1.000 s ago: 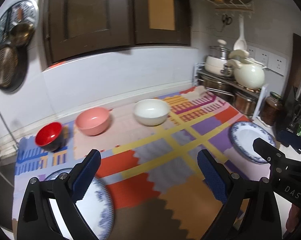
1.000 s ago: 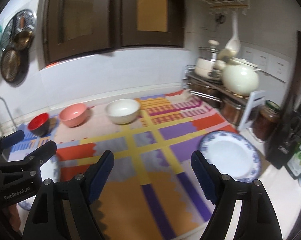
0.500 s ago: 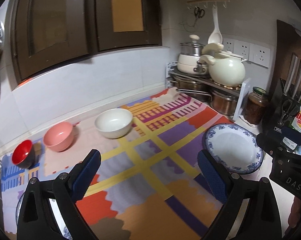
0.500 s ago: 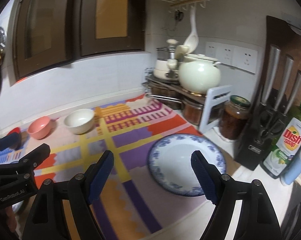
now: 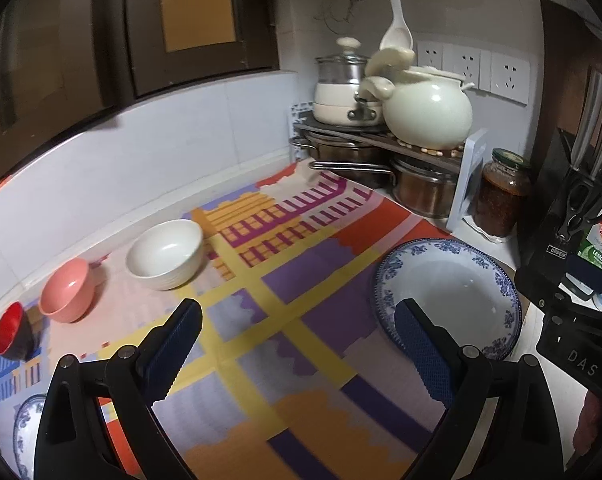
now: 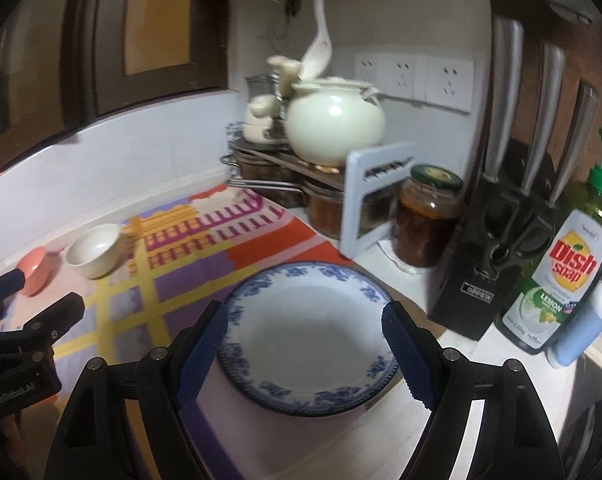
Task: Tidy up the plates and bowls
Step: 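Move both grippers to the second blue-floral plate beside the jar, then close both grippers on the rim of the second blue-floral plate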
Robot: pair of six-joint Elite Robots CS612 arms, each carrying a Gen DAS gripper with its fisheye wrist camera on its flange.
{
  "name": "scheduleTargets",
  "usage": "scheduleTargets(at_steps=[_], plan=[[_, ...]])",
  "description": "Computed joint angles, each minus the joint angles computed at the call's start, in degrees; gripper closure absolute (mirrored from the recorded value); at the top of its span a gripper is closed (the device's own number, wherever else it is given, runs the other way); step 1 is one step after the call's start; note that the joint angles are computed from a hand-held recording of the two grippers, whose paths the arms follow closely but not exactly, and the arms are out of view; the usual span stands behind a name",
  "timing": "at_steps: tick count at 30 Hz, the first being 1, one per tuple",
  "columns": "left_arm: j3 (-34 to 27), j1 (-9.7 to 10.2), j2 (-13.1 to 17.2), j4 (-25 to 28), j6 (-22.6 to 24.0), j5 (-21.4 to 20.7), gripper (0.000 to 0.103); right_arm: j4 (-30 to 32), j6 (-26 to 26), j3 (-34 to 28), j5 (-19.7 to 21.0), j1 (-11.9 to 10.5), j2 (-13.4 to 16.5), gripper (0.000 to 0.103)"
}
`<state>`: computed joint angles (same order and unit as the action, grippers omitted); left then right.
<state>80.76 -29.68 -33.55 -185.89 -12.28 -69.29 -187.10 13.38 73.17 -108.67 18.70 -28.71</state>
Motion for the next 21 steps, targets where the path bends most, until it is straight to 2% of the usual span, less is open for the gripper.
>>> scheduleTargets(at_steps=[12, 21], plan=[[-9.5, -0.43, 5.3, 7.7, 0.2, -2.6, 0.005, 4.4, 4.0, -2.9, -0.1, -2.7, 2.5, 0.023], [-16.4, -0.24, 9.3, 14.9, -1.1, -6.0, 0.013, 9.1, 6.9, -5.4, 1.1, -4.4, 4.5, 0.023]])
